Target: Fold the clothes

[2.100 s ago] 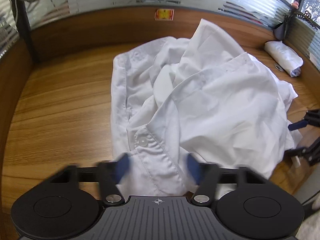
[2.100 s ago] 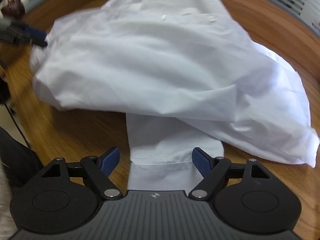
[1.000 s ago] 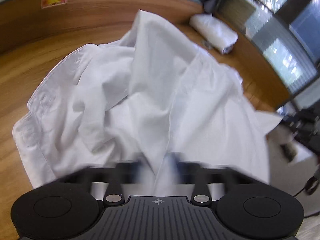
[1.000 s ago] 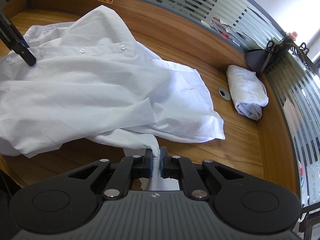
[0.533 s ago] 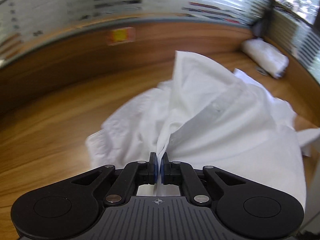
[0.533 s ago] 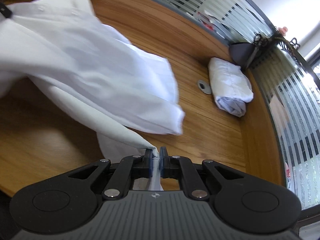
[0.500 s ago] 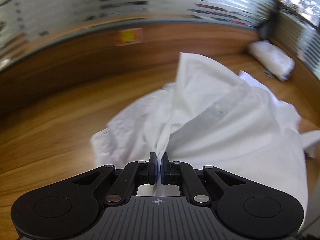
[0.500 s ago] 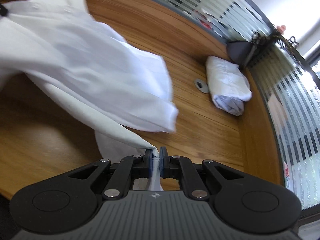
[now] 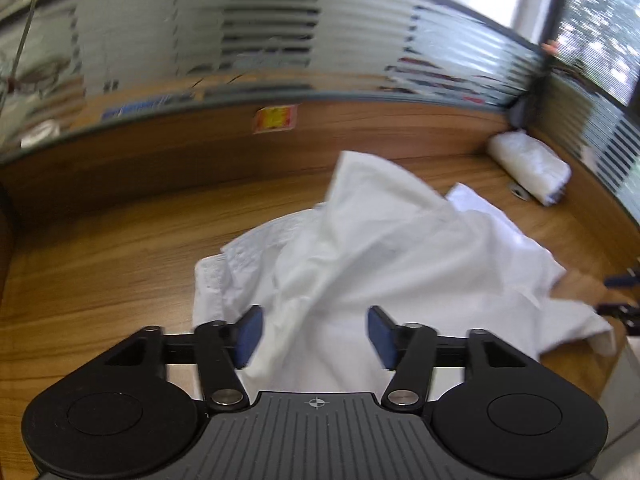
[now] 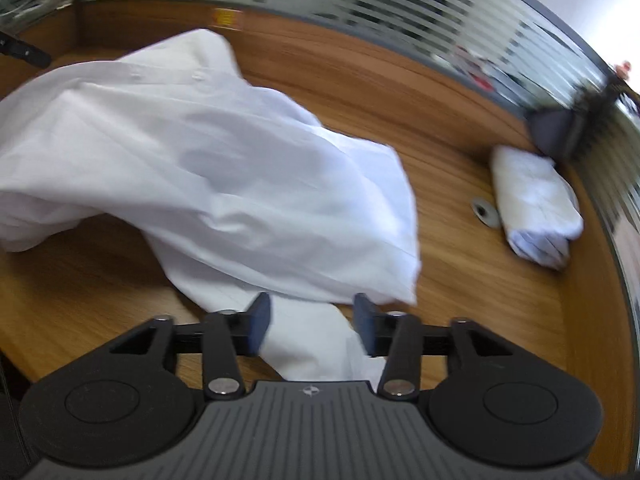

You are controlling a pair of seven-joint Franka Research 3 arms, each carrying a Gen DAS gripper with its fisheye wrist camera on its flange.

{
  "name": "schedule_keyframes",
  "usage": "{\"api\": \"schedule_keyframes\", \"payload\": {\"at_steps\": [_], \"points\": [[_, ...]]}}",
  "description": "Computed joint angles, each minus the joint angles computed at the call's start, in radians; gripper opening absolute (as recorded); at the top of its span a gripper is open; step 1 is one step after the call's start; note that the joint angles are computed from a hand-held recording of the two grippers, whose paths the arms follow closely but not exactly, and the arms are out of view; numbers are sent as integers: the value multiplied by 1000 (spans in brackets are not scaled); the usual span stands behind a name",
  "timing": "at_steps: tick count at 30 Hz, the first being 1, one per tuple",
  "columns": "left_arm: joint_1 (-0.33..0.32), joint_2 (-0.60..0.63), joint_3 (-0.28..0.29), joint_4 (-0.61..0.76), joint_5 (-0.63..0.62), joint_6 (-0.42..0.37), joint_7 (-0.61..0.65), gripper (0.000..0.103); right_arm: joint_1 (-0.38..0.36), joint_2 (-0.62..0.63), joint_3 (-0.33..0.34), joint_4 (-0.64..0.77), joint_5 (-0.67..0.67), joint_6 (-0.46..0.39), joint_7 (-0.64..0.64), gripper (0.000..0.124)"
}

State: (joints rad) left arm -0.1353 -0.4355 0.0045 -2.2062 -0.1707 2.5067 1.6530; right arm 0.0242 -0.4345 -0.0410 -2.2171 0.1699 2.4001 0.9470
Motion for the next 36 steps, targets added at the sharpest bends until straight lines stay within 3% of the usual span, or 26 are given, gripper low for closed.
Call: {"api": "schedule_keyframes", "payload": {"at_steps": [7,17,20,24,27,28,30,31,32,33,34,36], "points": [[-82,-85,-27,-42,-32,-54,37,76,67,23,-25,24,107,-67,-115,55],[-136,-16,-134,-42,76,-1,-29,83,84,43,-48,25,211,-115,-269,60],[-138,26,-171,-35,142,28,-63,84,78,46,-53,28,234,-128,-295,60],[-108,105,-242,-1,323,56,-135,84,73,48,-61,33,270,-146,-322,61],[-93,170,-275,42,460,36,-180,83,71,42,-62,30,293,-151,-333,63],[-92,189,-280,56,498,27,-195,82,68,38,-57,26,295,-148,-324,63],[-93,217,-279,80,551,22,-211,67,64,30,-50,18,297,-141,-304,64],[-95,226,-273,88,563,28,-212,49,63,26,-47,14,298,-138,-294,64],[-104,232,-253,99,529,36,-190,29,62,22,-44,11,299,-134,-283,64],[-115,237,-229,117,462,36,-166,22,62,18,-42,7,299,-130,-272,64],[-118,241,-206,134,396,36,-152,14,60,9,-36,-3,296,-122,-255,64],[-118,253,-167,174,264,28,-127,11,60,0,-29,-13,296,-103,-218,64]]}}
